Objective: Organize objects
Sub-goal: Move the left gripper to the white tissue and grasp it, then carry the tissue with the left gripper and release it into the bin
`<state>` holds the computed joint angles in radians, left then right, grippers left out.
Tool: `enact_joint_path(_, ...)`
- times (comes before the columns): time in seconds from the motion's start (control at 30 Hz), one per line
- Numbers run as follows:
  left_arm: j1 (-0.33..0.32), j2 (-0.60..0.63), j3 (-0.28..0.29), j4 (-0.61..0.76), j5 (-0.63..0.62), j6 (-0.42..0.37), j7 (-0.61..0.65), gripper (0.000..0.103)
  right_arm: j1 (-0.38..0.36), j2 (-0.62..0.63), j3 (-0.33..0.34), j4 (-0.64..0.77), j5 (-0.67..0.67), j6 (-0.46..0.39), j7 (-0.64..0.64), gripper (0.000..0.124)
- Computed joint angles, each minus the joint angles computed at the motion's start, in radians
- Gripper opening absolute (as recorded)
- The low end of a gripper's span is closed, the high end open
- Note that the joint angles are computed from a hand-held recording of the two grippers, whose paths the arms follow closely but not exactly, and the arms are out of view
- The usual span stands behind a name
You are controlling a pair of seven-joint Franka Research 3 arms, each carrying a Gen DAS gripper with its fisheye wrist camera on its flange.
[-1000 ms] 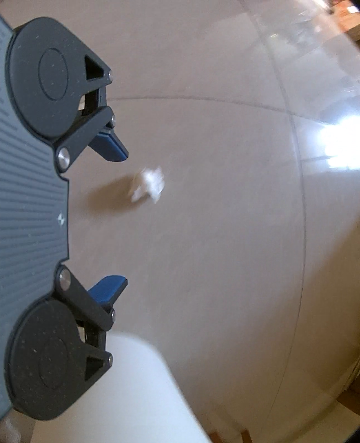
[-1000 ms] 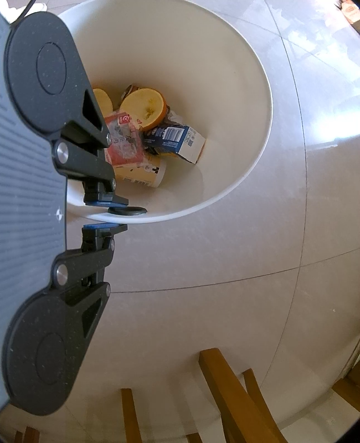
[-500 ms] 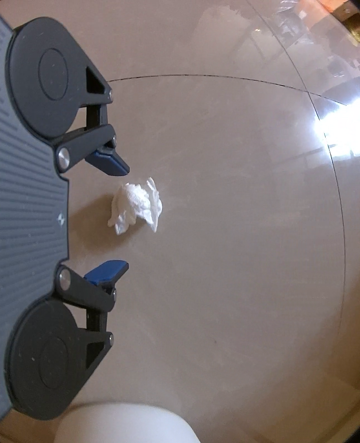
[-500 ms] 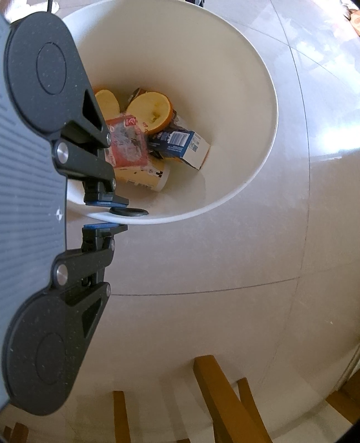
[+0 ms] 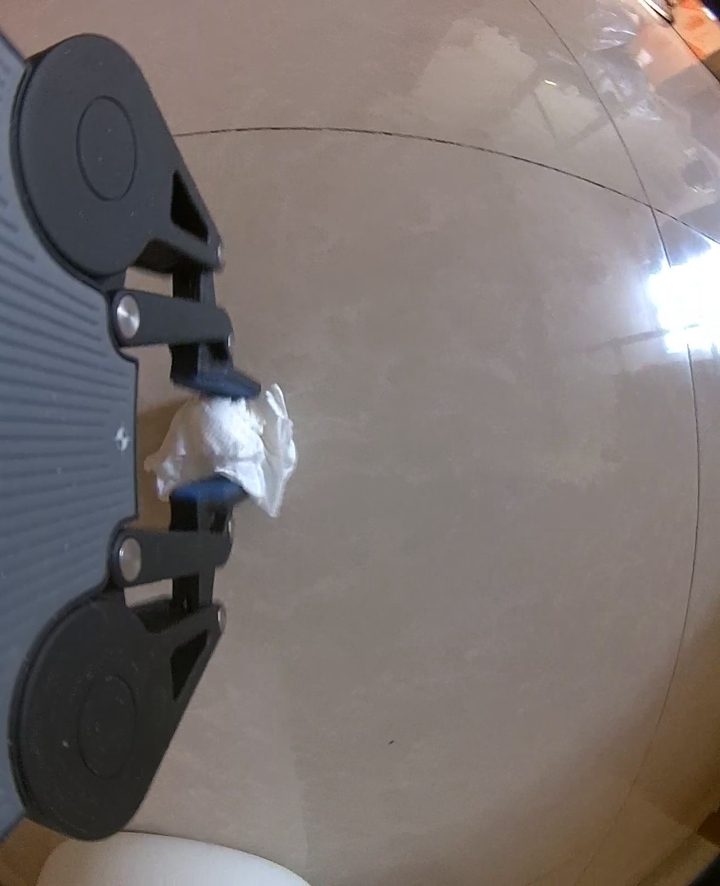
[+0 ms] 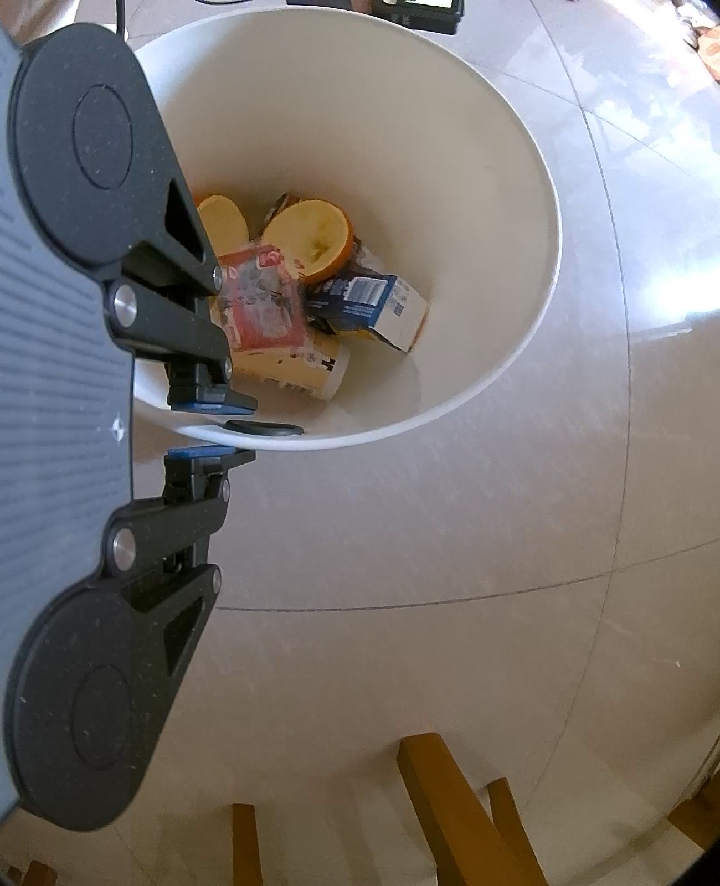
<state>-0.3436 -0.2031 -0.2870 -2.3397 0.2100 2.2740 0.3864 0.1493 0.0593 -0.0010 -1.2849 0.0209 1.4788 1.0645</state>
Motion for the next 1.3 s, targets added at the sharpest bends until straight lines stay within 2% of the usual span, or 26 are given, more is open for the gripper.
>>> enact_joint_path(0.23,-0.014,0.014,0.01,0.083,-0.07,-0.097,0.104,0.022,-0.008,0.026,-0.007,0.044,0.023,-0.063,0.013,0.013)
enact_joint_path(0.4,-0.033,0.015,0.007,0.191,-0.124,-0.165,0.22,0.022,-0.012,-0.009,-0.007,-0.005,0.028,-0.04,-0.007,0.013)
enact_joint_path(0.63,-0.061,0.045,-0.016,0.462,-0.18,-0.355,0.32,0.022,-0.017,-0.028,-0.007,-0.034,0.033,-0.049,-0.019,0.014)
enact_joint_path(0.8,-0.091,0.154,-0.048,0.74,-0.162,-0.483,0.386,0.022,-0.025,0.002,-0.012,0.01,0.057,-0.084,0.0,0.013)
enact_joint_path(0.93,-0.128,0.258,-0.07,0.946,-0.12,-0.506,0.414,0.022,-0.027,0.002,-0.012,0.008,0.064,-0.082,0.001,0.013)
enact_joint_path(1.07,-0.194,0.417,-0.077,1.189,-0.051,-0.537,0.455,0.022,-0.031,0.029,-0.015,0.054,0.071,-0.116,0.024,0.013)
enact_joint_path(1.23,-0.247,0.506,-0.059,1.268,-0.044,-0.508,0.497,0.023,-0.029,0.022,-0.014,0.045,0.064,-0.111,0.028,0.012)
enact_joint_path(1.3,-0.269,0.54,-0.054,1.309,-0.045,-0.513,0.511,0.026,-0.028,0.02,-0.014,0.042,0.062,-0.109,0.031,0.011)
